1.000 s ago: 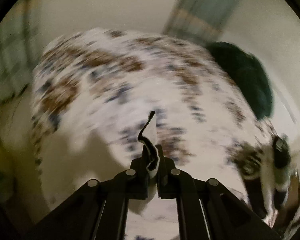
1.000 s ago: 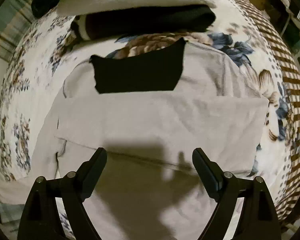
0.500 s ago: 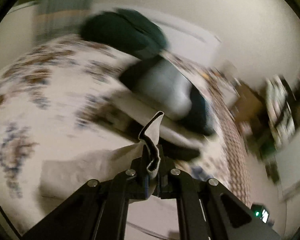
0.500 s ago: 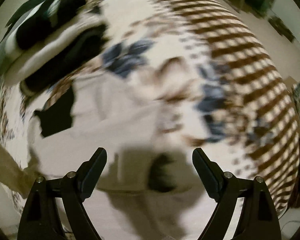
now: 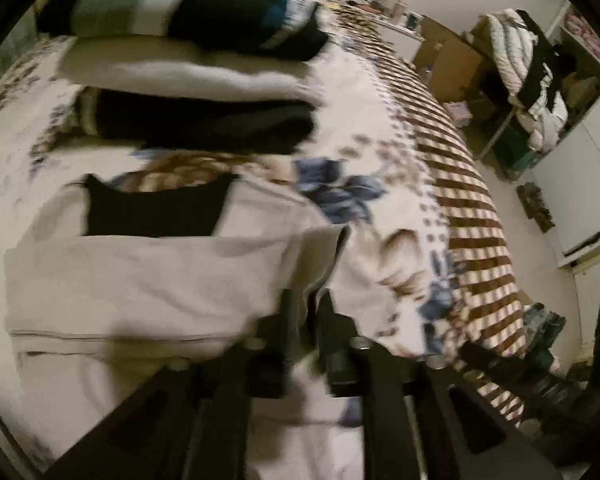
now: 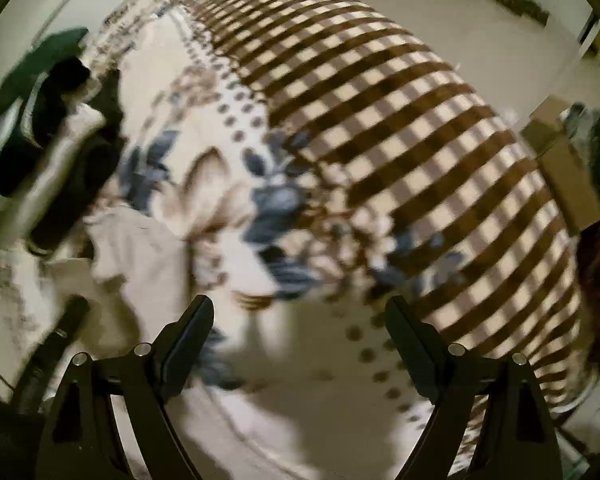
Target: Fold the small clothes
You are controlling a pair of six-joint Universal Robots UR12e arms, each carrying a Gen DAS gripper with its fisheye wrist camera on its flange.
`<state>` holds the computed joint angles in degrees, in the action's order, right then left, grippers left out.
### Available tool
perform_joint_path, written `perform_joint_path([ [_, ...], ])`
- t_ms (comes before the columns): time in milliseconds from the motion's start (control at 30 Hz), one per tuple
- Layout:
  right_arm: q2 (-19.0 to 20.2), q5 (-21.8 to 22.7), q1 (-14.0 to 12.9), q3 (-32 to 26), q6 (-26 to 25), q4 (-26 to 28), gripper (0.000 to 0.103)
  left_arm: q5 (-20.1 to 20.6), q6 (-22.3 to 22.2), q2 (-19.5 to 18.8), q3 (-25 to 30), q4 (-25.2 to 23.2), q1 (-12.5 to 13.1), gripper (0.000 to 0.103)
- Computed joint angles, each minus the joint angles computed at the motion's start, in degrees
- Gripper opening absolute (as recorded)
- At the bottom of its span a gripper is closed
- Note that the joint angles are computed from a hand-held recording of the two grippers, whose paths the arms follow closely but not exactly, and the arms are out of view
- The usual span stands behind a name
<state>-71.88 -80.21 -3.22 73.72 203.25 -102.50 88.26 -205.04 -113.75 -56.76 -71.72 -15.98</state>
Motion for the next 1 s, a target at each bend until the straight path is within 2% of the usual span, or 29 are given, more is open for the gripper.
perform_joint_path([
  [33,-0.2,2.2,-0.3,0.1,0.2,-0.6,0.089,0.2,-0.6,1.3,-1.6,0.9,0.7,0.044],
  [67,-0.2,4.4,-0.4,0.1,0.3,-1.2,0.089,0.7,-1.3,2.6,-3.0,1.7,1.4,0.074],
  [100,-0.2,6.4,-0.4,0.0,0.2,-1.8,0.089,2.1,-2.0,4.1,-4.8,2.8,2.2,0.092],
  [200,1.0,12.3,0.1,-1.5,-0.9,-2.7,0.089,7.5,-3.5,6.9,-8.3,2.5,4.3,0.092],
  [267,2.6,13.4,1.2,-3.6,-2.1,-1.5,0.089,10.5,-4.3,8.2,-10.0,1.1,5.5,0.092],
  [367,4.6,14.2,2.6,-5.3,-1.8,-1.8,0.089,13.6,-7.4,9.7,-12.2,-3.2,7.3,0.092],
  [467,6.5,11.9,3.7,-6.7,-0.6,-1.7,0.083,15.0,-10.4,10.8,-14.2,-5.3,8.5,0.092],
  [533,8.3,11.0,4.2,-8.0,-0.7,-0.7,0.058,15.6,-11.5,11.5,-15.5,-5.4,8.8,0.092],
  [567,9.2,10.0,4.6,-9.1,-0.9,1.0,0.049,15.5,-11.8,11.8,-15.9,-5.4,8.8,0.092],
  [633,10.1,6.9,5.3,-10.4,-2.0,2.5,0.007,15.6,-11.9,11.6,-15.9,-5.5,8.7,0.092],
  [667,9.9,5.8,5.6,-10.3,-2.5,1.7,0.007,15.6,-11.9,11.6,-15.9,-5.5,8.7,0.092],
  [700,9.3,7.0,5.6,-9.1,-3.1,-1.4,0.006,15.4,-11.9,11.6,-16.0,-5.4,8.8,0.092],
  [767,8.2,5.0,6.1,-8.7,-4.0,-3.7,0.006,15.1,-11.4,11.9,-16.4,-5.0,9.1,0.092],
  [867,6.9,5.5,6.2,-8.6,-3.7,-5.3,0.005,14.6,-10.9,12.2,-16.6,-5.0,9.7,0.092],
  [1000,5.8,7.7,5.2,-9.4,-2.7,-4.5,0.005,14.4,-10.7,12.3,-16.6,-4.9,10.3,0.092],
])
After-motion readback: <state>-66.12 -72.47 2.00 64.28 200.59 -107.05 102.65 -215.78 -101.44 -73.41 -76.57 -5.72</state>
